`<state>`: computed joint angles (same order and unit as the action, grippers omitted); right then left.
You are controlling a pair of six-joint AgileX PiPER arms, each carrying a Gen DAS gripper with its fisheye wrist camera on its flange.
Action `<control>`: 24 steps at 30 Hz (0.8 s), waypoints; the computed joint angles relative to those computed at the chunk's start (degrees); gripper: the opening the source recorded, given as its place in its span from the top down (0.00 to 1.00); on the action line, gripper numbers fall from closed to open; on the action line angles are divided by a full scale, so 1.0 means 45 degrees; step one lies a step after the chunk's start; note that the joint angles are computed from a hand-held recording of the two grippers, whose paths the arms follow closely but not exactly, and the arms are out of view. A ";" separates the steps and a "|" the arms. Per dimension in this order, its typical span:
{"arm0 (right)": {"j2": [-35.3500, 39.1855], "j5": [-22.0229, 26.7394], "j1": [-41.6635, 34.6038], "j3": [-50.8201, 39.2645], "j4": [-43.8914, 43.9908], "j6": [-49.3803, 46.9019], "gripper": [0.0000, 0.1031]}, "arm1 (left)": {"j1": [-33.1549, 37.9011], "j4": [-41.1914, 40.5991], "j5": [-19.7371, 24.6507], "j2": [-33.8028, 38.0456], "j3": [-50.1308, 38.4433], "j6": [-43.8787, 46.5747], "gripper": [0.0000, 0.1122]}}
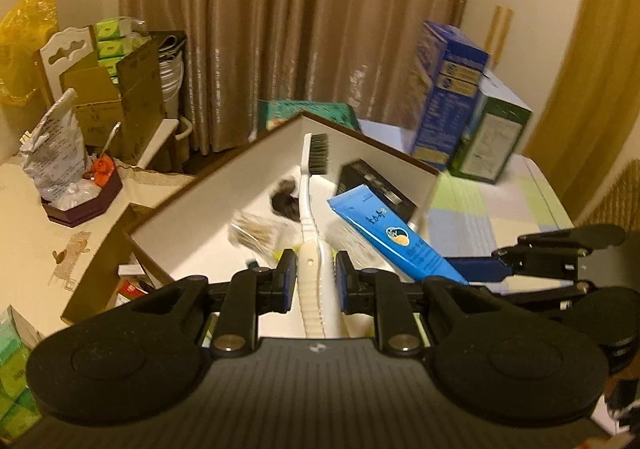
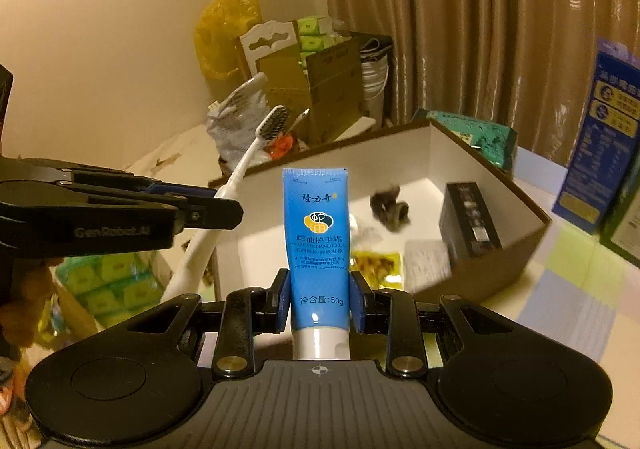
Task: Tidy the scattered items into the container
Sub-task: 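Lift and carry the toothbrush and toothpaste over the cardboard box with both tools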
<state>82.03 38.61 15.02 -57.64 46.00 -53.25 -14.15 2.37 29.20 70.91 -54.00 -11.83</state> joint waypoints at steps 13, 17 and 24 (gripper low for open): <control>0.3956 -0.1115 0.2024 -0.2993 -0.3780 0.5059 0.74 | 0.2486 -0.2576 0.0217 0.4135 -0.2712 0.3209 0.85; 0.4924 -0.0951 0.2346 -0.3659 -0.4821 0.6141 0.74 | 0.2835 -0.2949 0.0638 0.5356 -0.3370 0.3591 0.85; 0.6058 -0.0654 0.2811 -0.4487 -0.6247 0.7602 0.74 | 0.2973 -0.2688 0.1164 0.6831 -0.4368 0.3449 0.85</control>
